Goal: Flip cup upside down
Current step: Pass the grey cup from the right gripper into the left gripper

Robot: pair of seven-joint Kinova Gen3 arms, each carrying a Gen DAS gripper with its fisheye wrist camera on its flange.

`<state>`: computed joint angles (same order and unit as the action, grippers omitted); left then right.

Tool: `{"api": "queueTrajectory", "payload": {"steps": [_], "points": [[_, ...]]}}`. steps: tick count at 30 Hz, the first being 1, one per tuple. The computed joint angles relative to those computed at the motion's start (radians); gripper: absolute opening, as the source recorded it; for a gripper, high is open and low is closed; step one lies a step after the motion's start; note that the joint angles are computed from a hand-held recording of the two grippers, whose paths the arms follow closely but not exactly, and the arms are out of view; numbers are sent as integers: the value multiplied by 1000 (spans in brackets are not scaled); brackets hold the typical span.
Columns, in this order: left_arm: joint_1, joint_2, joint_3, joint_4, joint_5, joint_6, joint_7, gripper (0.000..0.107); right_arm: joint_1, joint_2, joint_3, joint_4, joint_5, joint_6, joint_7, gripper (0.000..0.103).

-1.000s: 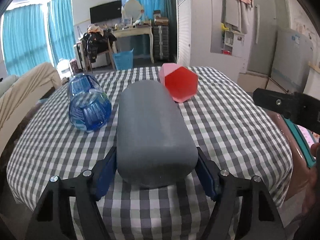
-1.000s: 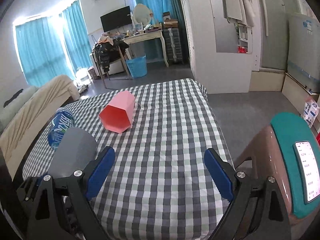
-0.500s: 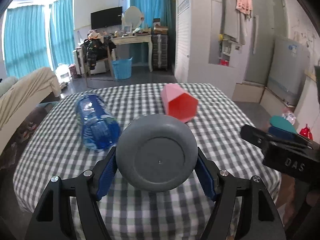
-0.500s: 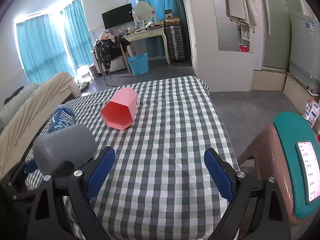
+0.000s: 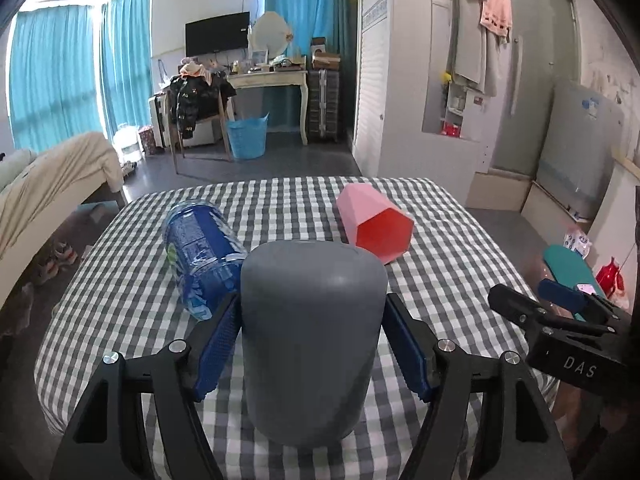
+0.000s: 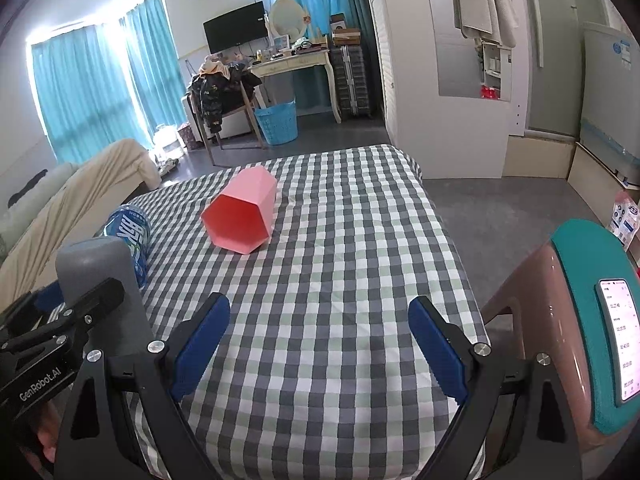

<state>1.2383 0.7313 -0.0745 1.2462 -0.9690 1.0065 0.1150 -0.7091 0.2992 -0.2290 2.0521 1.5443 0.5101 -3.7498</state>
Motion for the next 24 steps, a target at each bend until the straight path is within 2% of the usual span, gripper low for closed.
{"api": "queueTrajectory", "payload": {"steps": [7, 11, 13, 18, 19, 24], "points": [[16, -22, 15, 37, -4, 17, 8, 73, 3, 1, 3, -2, -1, -2, 3, 91], [39, 10, 22, 0, -12, 98, -27, 76, 3, 1, 2, -2, -4, -4, 5, 91], [35, 22, 25, -10, -2, 112, -37, 79, 3, 1, 2, -5, -14, -8, 16, 91], [12, 11, 28, 37, 11, 37, -6, 78, -11, 4, 2, -10, -19, -9, 27, 91], [9, 11, 26, 42, 11, 27, -2, 73, -14, 4, 2, -10, -23, -8, 32, 91], [14, 14, -2, 57, -33, -11, 38, 73, -24, 7, 6, -10, -33, 0, 28, 91]]}}
